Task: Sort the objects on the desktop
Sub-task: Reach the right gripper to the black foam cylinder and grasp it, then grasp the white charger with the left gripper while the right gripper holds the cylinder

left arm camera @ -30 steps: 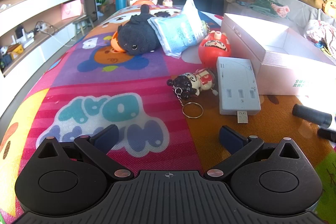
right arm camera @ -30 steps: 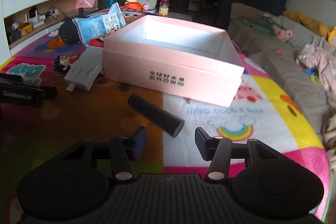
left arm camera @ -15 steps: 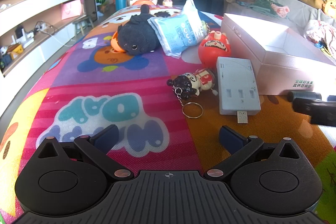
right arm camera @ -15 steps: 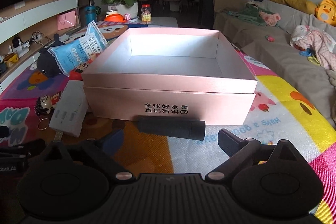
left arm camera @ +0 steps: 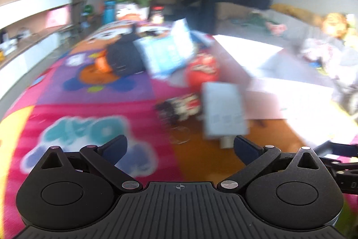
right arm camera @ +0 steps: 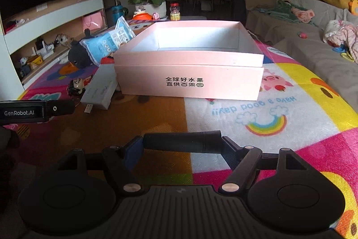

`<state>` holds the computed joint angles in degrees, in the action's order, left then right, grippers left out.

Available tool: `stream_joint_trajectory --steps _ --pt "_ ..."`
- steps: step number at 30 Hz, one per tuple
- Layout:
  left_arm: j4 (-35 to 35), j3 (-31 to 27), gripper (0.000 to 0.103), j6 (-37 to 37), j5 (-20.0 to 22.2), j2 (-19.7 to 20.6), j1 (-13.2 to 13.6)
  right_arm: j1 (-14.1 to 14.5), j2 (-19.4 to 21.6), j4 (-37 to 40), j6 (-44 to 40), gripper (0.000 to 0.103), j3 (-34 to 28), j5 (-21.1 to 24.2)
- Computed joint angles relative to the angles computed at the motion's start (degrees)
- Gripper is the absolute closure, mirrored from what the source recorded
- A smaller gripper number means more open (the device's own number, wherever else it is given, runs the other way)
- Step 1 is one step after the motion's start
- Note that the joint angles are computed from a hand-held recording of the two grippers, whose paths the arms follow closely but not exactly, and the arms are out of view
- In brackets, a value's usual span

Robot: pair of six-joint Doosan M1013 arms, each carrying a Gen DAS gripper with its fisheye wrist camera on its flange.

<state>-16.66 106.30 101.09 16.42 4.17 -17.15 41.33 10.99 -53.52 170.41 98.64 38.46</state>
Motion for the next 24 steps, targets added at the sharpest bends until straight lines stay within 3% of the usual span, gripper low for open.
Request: stream_joint_trajectory --steps 2,3,5,9,12,13,15,17,20,22,24 --pt "-5.2 -1.4 0.0 7.3 1.7 0.9 -0.6 0.4 -0.4 -4.7 6.9 0.011 0.8 0.8" --pt "-3.3 -2.0 0.0 6.7 2.0 1.4 -1.2 0.4 -0.3 -5.2 8.4 0.011 0.9 1.2" --pt "7.2 -3.3 0.002 -0.9 1.8 2.5 -3.1 0.1 -0.3 -5.0 9.9 0.011 0.8 1.2" --pt "13.3 -5.3 0.035 -4.7 3.5 4.4 -4.5 -0.5 -0.8 -5.4 12.8 0.011 1.6 -0.2" --pt "17.3 -5.3 0.05 -7.5 3.6 4.6 -4.6 -0.8 -0.8 -3.9 12.0 0.011 1.6 -0.7" --pt "18.8 -4.8 0.05 -8.2 3.2 4.2 -4.7 -0.9 -0.8 -3.7 12.0 0.011 1.5 -0.7" --pt "14.5 -3.5 0.05 -1.7 3.0 2.8 -4.1 -0.9 -0.8 -3.9 12.4 0.009 1.7 -0.8" --pt "5.6 -1.9 0.05 9.0 4.3 0.7 -3.2 -0.8 -0.8 -4.2 12.8 0.009 1.7 -0.7" --pt "-7.4 -0.2 0.049 24.3 9.9 -1.8 -1.1 -0.7 -0.7 -4.3 12.7 0.008 1.5 -0.4" --pt "-7.2 1.1 0.045 26.2 10.4 -3.3 -0.7 -0.6 -0.6 -4.4 12.7 0.007 1.5 -0.1" --pt "-1.0 2.1 0.029 22.2 9.2 -4.2 -0.9 -0.6 -0.6 -4.6 13.0 0.006 1.4 0.2"
